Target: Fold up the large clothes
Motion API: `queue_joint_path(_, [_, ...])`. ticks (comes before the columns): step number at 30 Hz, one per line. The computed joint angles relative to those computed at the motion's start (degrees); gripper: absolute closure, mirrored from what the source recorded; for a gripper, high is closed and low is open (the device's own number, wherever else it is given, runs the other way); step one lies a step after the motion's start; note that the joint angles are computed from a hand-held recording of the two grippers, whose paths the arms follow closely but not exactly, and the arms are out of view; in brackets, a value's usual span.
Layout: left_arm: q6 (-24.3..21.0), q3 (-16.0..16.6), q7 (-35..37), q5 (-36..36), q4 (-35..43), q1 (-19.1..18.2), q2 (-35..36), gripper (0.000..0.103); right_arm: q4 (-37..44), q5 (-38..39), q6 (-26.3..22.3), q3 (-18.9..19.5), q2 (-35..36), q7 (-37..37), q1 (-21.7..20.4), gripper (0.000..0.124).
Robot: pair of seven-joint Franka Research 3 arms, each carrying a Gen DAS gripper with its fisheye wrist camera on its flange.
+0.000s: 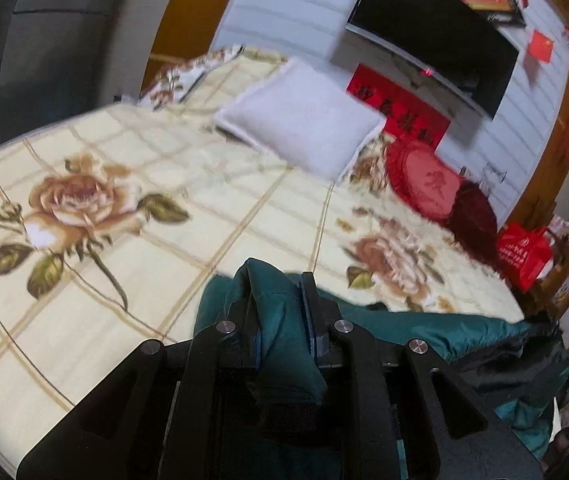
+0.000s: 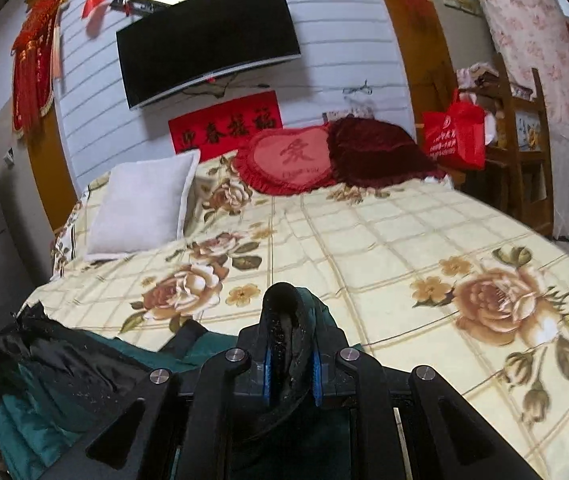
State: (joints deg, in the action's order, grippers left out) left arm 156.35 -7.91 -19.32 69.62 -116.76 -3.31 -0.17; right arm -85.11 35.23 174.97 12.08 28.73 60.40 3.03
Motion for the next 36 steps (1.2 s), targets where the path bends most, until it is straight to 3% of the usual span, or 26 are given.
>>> queue_joint_path(2, [3.24,0.58,7.26,-7.94,0.34,0.53,1.86,0.085,1.85,-1.34,-2.73,-1.52,1.67,1.58,1.00,0.111])
queue_joint_path(5, [6.47,1.45,4.56,-7.04,-0.91,0.79,1.66,0.083,4.06,-2.06,-6.73,-2.57,3.24,4.07,1.28,0.101])
queue_joint_path(8, [7.64,1.46,6.08,-9.33,-1.49,0.96,1.20,0.080,3.98,3.78,-8.49,2.98,2.54,-1.03,-3.25,0.066])
queue_joint_path(9, [8.28,1.45,7.74,-11.30,-1.72,1.08,1.05,0.078,3.69,5.43,-9.75,3.48,1.78,-1.94,-3.89,0.040])
queue_joint_path(10, [9.26,1.51,9.84,-13.89,-2.20,1.30,0.83,0.077,3.51,5.99,-10.39,2.72,1.24,-1.84,-3.42,0.025])
queue_joint_path(12, [10.69,1.49,16.69,-21.37,-3.52,1.66,-0.15,0.076,1.32,9.97,-10.38,3.77,-1.16,-5.15,-4.58,0.025])
queue_joint_path(17, [13.00,0.84,13.68,-17.84,-4.44,3.14,-2.78,0.069,-3.01,15.93,-13.07,2.79,-6.52,-11.47,-4.99,0.025])
queue_joint_path(19, [13.26,0.35,15.26,-17.84,-4.22,3.35,-2.92,0.049,-5.04,15.14,-12.44,0.96,-8.27,-13.31,-3.45,0.025])
queue_joint_path(20, [12.76,-0.03,14.33,-16.02,-3.87,3.58,-3.00,0.043,-5.95,13.10,-11.64,-0.71,-8.89,-13.01,-1.86,0.025])
queue_joint_path(21, [11.69,-0.51,11.35,-12.47,-3.52,3.94,-3.26,0.031,-6.45,12.33,-11.37,-1.50,-9.22,-13.70,-1.06,0.025])
queue_joint_path(23, [11.50,-0.65,6.36,-8.13,-3.64,4.58,-3.66,0.023,-6.96,10.08,-11.36,-3.20,-9.40,-13.30,0.52,0.025])
queue_joint_path(26, [10.14,-0.51,6.87,-10.17,-4.19,4.53,-3.90,0.023,-6.90,6.70,-12.09,-5.00,-8.90,-10.59,2.08,0.025])
queue_joint_path(30, [4.57,-2.03,9.22,-4.94,-1.64,3.19,-3.44,0.023,-6.90,2.02,-11.87,-6.88,-8.40,-5.95,3.70,0.025])
queue_joint_path(34, [-0.43,-3.45,17.63,-0.80,2.34,-0.10,-1.31,0.023,-7.61,-11.95,-10.81,-12.55,-7.98,4.23,9.06,0.025])
queue_joint_path(36, [-4.01,-3.62,22.79,-1.04,4.67,-1.98,0.85,0.023,-6.77,-15.54,-12.22,-12.30,-7.23,5.30,9.25,0.025])
